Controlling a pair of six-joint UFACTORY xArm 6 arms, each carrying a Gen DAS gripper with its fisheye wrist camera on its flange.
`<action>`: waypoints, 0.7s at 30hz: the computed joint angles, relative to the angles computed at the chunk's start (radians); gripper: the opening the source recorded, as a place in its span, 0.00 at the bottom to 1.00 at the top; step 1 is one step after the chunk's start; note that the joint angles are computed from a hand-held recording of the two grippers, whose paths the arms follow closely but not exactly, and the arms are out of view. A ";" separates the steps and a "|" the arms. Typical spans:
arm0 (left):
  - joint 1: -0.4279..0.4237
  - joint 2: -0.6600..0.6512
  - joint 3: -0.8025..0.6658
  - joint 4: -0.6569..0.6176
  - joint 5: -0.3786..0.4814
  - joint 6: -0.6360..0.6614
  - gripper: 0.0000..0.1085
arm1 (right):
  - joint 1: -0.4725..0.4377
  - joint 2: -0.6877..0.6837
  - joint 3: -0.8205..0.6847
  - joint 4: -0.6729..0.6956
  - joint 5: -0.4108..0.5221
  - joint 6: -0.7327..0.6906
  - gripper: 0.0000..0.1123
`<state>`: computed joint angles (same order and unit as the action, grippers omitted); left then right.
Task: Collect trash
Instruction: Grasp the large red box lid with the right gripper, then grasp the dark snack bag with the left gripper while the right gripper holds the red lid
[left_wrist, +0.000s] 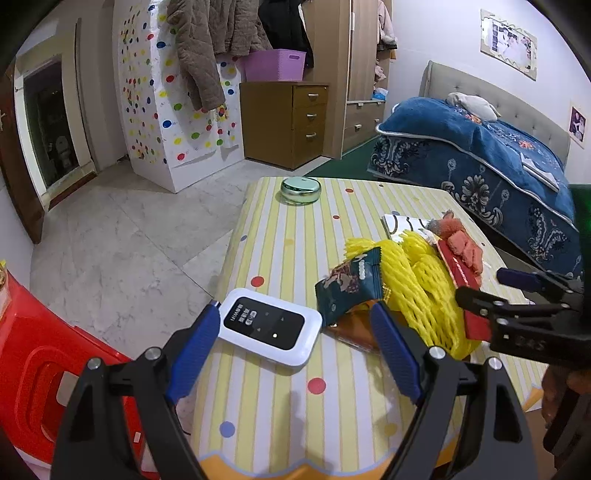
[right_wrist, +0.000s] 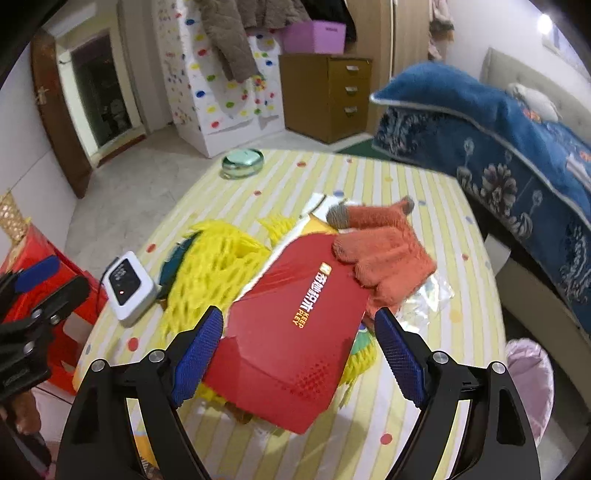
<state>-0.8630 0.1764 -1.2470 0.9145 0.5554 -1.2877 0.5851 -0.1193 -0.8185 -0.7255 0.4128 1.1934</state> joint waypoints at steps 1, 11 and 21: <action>0.000 0.002 -0.001 -0.002 -0.004 0.004 0.75 | -0.003 0.006 0.005 0.041 -0.009 -0.030 0.75; -0.015 0.023 -0.014 -0.027 -0.008 0.036 0.75 | -0.018 0.014 0.063 0.252 -0.109 -0.161 0.73; -0.031 0.008 -0.013 -0.009 0.019 0.017 0.75 | 0.024 -0.114 0.080 -0.055 -0.053 0.003 0.72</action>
<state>-0.8941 0.1848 -1.2596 0.9059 0.5744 -1.2706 0.6086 -0.2336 -0.7382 -0.7802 0.3599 1.1964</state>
